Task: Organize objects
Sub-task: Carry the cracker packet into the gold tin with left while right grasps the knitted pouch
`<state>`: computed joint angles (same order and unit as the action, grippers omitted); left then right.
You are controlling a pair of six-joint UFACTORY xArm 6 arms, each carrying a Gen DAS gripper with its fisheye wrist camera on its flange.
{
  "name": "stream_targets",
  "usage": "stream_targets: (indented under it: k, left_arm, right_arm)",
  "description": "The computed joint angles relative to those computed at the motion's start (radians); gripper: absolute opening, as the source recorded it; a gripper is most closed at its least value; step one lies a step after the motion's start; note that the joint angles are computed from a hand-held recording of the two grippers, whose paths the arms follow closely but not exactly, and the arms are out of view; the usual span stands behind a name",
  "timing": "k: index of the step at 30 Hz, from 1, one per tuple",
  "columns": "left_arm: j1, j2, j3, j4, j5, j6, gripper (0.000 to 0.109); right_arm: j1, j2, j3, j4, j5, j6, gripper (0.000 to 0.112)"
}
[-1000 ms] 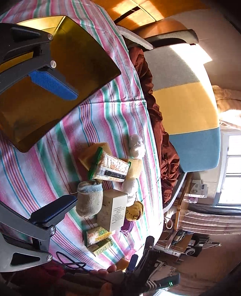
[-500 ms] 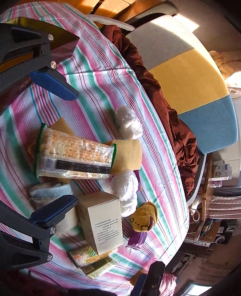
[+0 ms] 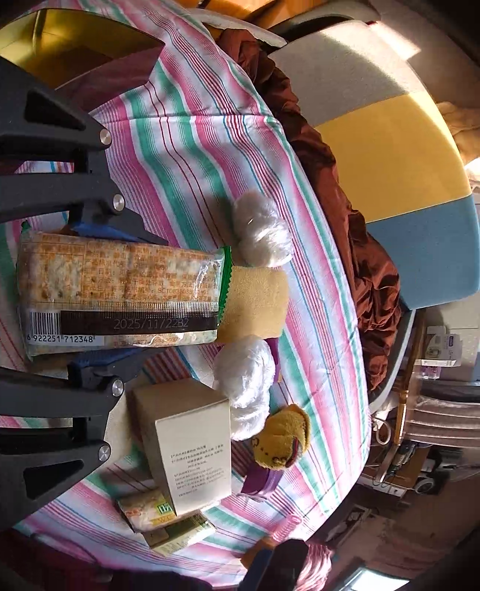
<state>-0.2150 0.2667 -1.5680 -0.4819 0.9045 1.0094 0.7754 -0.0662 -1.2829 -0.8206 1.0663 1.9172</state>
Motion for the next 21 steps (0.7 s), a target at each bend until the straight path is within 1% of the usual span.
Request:
stream_targets:
  k: [3, 4, 6, 9, 11, 14, 17, 21]
  left_arm:
    - [0.043, -0.041, 0.018, -0.069, 0.04, 0.021, 0.047]
    - [0.058, -0.053, 0.024, -0.088, 0.054, 0.03, 0.047]
    - [0.09, -0.081, 0.046, -0.122, 0.061, 0.045, 0.047]
    - [0.141, -0.109, 0.062, -0.155, 0.092, 0.05, 0.047]
    - [0.17, -0.137, 0.089, -0.173, 0.099, 0.068, 0.047]
    - [0.216, -0.169, 0.119, -0.196, 0.12, 0.088, 0.047]
    - [0.256, -0.189, 0.142, -0.215, 0.134, 0.091, 0.047]
    - [0.311, -0.199, 0.155, -0.223, 0.151, 0.075, 0.047]
  right_arm:
    - [-0.025, 0.013, 0.006, 0.013, -0.133, -0.064, 0.098]
    - [-0.032, 0.025, 0.0, 0.025, -0.18, -0.098, 0.095]
    - [-0.044, 0.064, -0.027, 0.069, -0.266, -0.2, 0.091]
    - [-0.042, 0.15, -0.111, 0.179, -0.328, -0.415, 0.09]
    - [-0.031, 0.211, -0.175, 0.264, -0.321, -0.559, 0.09]
    - [-0.013, 0.293, -0.273, 0.359, -0.223, -0.704, 0.09]
    - [-0.01, 0.338, -0.322, 0.42, -0.152, -0.772, 0.09]
    - [-0.009, 0.379, -0.368, 0.472, -0.098, -0.844, 0.09]
